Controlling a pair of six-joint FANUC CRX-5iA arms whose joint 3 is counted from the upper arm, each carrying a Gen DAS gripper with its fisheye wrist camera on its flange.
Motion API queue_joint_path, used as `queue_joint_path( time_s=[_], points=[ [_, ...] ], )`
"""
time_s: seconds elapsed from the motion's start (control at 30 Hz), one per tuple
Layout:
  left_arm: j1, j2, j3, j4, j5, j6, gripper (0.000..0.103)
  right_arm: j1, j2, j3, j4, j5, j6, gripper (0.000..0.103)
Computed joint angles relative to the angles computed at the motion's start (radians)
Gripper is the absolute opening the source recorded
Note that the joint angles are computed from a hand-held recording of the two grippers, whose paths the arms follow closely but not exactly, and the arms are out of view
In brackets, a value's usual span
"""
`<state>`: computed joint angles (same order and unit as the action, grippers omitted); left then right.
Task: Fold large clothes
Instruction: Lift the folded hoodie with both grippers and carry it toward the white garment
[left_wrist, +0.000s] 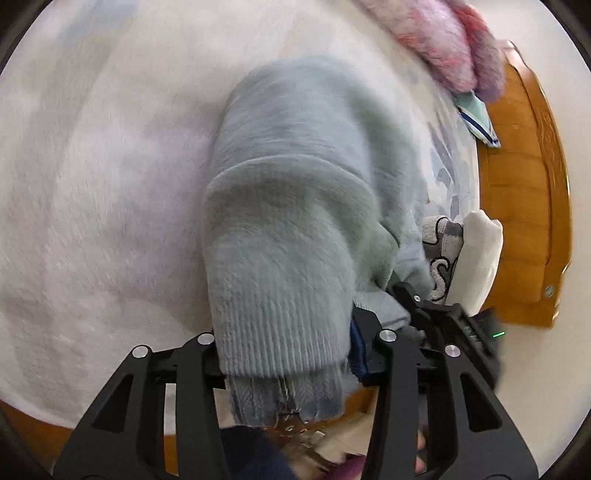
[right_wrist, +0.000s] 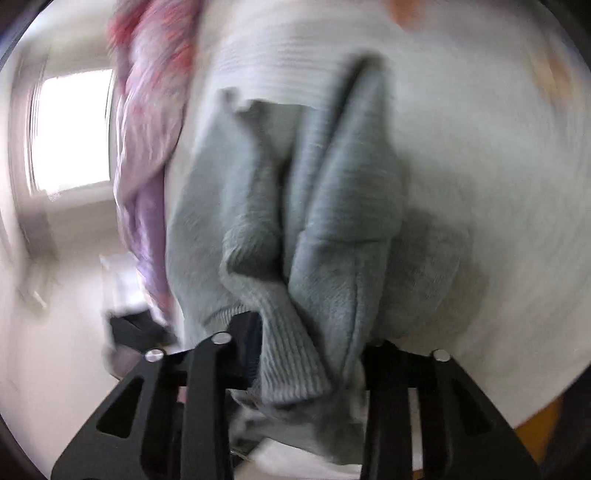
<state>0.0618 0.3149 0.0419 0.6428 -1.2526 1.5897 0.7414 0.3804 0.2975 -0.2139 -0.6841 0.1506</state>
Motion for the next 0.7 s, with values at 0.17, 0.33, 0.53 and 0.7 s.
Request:
queue_joint_path(
  time_s=[0.17,0.33,0.53,0.7],
  points=[
    [-0.025,-0.027,0.074,-0.029,0.029,0.045,0.04,-0.031,0.087,0.303,0.033,-0.292,0.272,0.021],
    [-0.07,-0.058,0.158,-0.068,0.08,0.151,0.039,-0.084,0.122,0.503,-0.02,-0.439,0.494,0.02],
    [-0.195,-0.073,0.314,-0.183,0.187,0.328,0.039,-0.212,0.111,0.652,-0.158,-0.514,0.733,0.019],
    [-0.357,0.01,0.552,-0.347,0.242,0.499,0.039,-0.35,0.056,0.675,-0.267,-0.552,0.902,0.019]
  ],
)
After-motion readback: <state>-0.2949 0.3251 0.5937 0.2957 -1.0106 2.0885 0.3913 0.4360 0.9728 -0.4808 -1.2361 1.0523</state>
